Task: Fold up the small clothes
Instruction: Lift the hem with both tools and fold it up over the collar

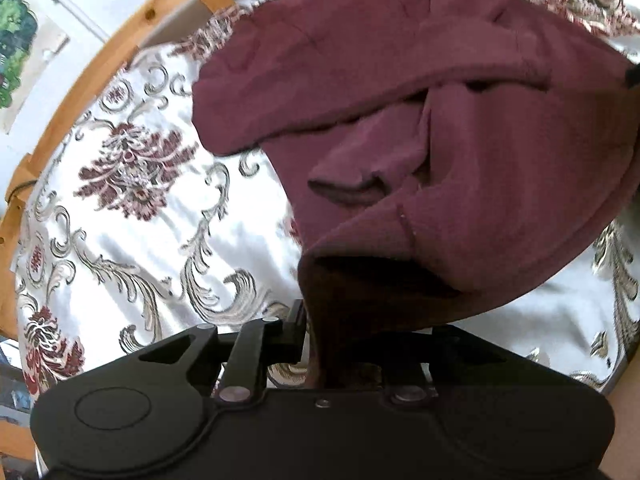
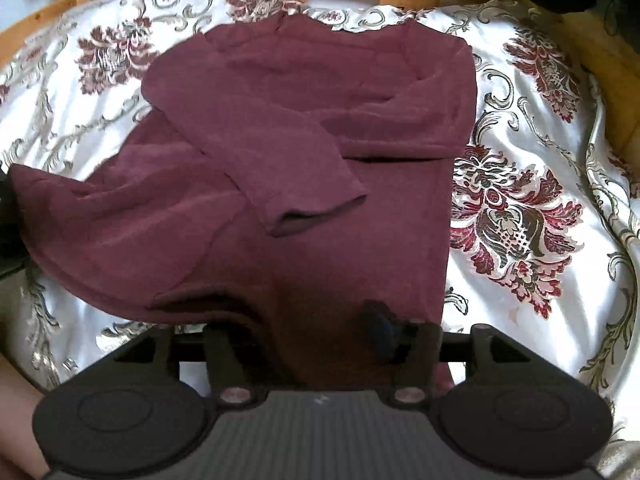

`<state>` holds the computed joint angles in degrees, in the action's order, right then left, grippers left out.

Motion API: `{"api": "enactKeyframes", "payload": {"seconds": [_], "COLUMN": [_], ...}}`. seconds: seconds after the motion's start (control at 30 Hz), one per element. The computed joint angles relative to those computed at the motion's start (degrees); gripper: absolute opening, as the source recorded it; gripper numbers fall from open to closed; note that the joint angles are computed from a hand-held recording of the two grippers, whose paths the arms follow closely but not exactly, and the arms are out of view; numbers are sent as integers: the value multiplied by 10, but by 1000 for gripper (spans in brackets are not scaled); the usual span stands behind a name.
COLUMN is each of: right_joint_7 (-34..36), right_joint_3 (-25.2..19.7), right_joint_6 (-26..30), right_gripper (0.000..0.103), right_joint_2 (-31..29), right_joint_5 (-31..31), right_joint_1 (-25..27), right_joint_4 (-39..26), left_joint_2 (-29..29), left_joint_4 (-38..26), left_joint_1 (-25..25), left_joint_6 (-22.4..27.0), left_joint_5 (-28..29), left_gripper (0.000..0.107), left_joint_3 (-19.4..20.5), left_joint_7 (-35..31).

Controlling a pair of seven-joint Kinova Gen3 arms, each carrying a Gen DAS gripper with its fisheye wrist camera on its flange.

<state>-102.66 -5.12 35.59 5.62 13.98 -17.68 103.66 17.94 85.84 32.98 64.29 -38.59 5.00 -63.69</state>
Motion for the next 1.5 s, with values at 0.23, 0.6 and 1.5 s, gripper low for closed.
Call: {"api": "enactKeyframes", "payload": {"seconds": [0.23, 0.6, 1.5], "right_joint_7": [4, -136, -146], "right_joint_3": [-6, -48, -308], "right_joint_6": [-41, -111, -126], "right_gripper": [15, 10, 9], "right_joint_2": [-23, -100, -342], "right_joint_5": [23, 165, 172], "right_joint_1": [-9, 15, 232], "right_joint_4": [33, 103, 218], "left_joint_2": [-27, -95, -264], "left_joint_4": [29, 102, 162], "left_joint_1": [7, 25, -83], "left_joint_6": [-31, -66, -86], "left_joint_5": [-26, -132, -50], "left_gripper": [8, 7, 7], "left_joint_3": [2, 37, 181], "left_joint_7": [32, 140, 91]}}
